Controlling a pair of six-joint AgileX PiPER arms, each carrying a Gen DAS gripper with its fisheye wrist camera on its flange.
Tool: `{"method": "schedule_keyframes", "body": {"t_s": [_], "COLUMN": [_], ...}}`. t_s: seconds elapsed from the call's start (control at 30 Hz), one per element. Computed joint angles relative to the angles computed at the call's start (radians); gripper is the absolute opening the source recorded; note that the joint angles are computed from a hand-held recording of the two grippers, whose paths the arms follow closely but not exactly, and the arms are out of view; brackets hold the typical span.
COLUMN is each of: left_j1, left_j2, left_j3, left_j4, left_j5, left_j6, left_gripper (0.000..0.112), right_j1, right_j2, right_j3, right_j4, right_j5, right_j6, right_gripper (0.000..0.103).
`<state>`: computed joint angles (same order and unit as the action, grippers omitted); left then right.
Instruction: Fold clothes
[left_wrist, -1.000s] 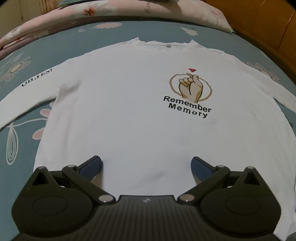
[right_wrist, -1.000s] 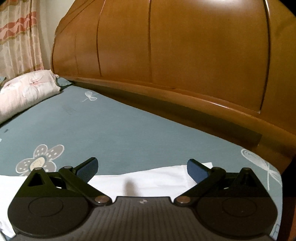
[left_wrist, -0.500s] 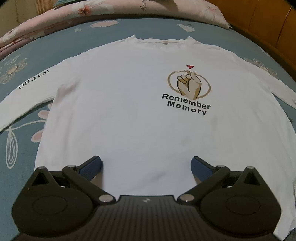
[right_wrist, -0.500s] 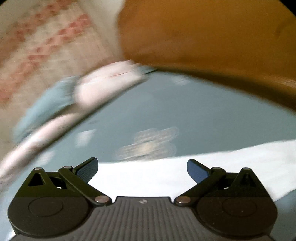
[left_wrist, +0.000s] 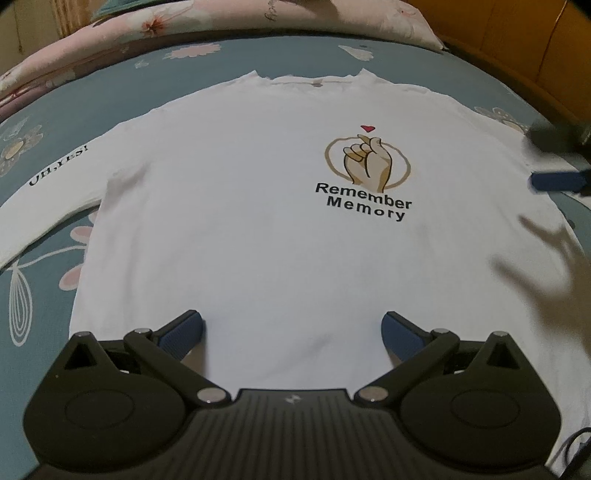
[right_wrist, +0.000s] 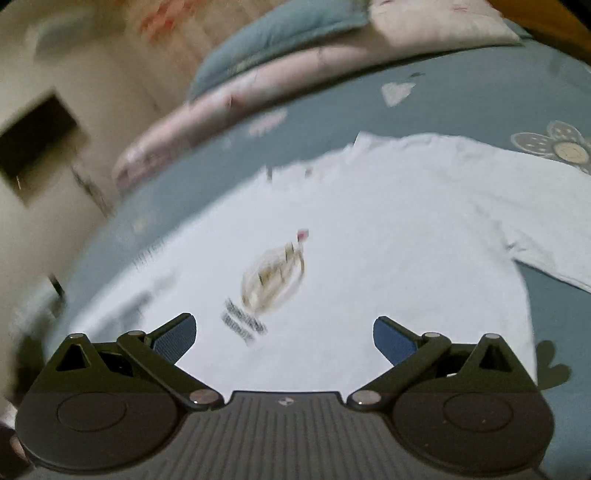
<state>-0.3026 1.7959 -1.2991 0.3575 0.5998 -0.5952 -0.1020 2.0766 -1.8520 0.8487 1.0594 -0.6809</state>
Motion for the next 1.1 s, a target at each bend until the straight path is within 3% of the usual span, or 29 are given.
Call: {"method": "schedule_keyframes", "body": {"t_s": [0.13, 0.47, 0.67, 0.73, 0.8, 0.9, 0.97, 1.1], "left_j1": [-0.004, -0.023, 0.039, 0.104, 0.211, 0.396, 0.522, 0.741], "left_j2": [-0.015, -0.099, -0.209, -0.259, -0.304, -0.341, -0.344, -0.317], "left_j3": [0.034, 0.122, 0.177, 0.178, 0.152, 0.056, -0.046, -0.302], "left_j4": [0.031, 0.022, -0.109, -0.224, -0.402, -0.578, -0.618, -0.589], "left_j5": [-0.034, -0.016, -0.029, -0.022, 0.026, 0.165, 0.277, 0.461], "left_j6": [-0.027, -0.035, 0.107, 0.228, 0.412, 0.603, 0.663, 0.719], "left_gripper": [0.102, 0.102, 0.102, 0.102, 0.1, 0.08, 0.065, 0.065], "right_j1": [0.074, 0.105, 0.129, 0.136, 0.137, 0.148, 0.169, 0.213], "right_j2": [-0.075, -0.05, -0.063, -0.081, -0.102, -0.13, -0.139, -0.123], "right_j3": [0.132, 0.132, 0.151, 0.177, 0.208, 0.256, 0.272, 0.247], "right_j4": [-0.143, -0.269, -0.308, -0.314, -0.289, -0.255, -0.269, -0.316], "right_j5": [-0.154, -0.153, -0.179, -0.19, -0.19, -0.207, -0.23, -0.25], "right_j6": [-0.054, -0.043, 0.032, 0.057, 0.063, 0.064, 0.083, 0.132], "right_gripper": [0.103, 0.103, 0.103, 0.103, 0.103, 0.103, 0.103, 0.103]}}
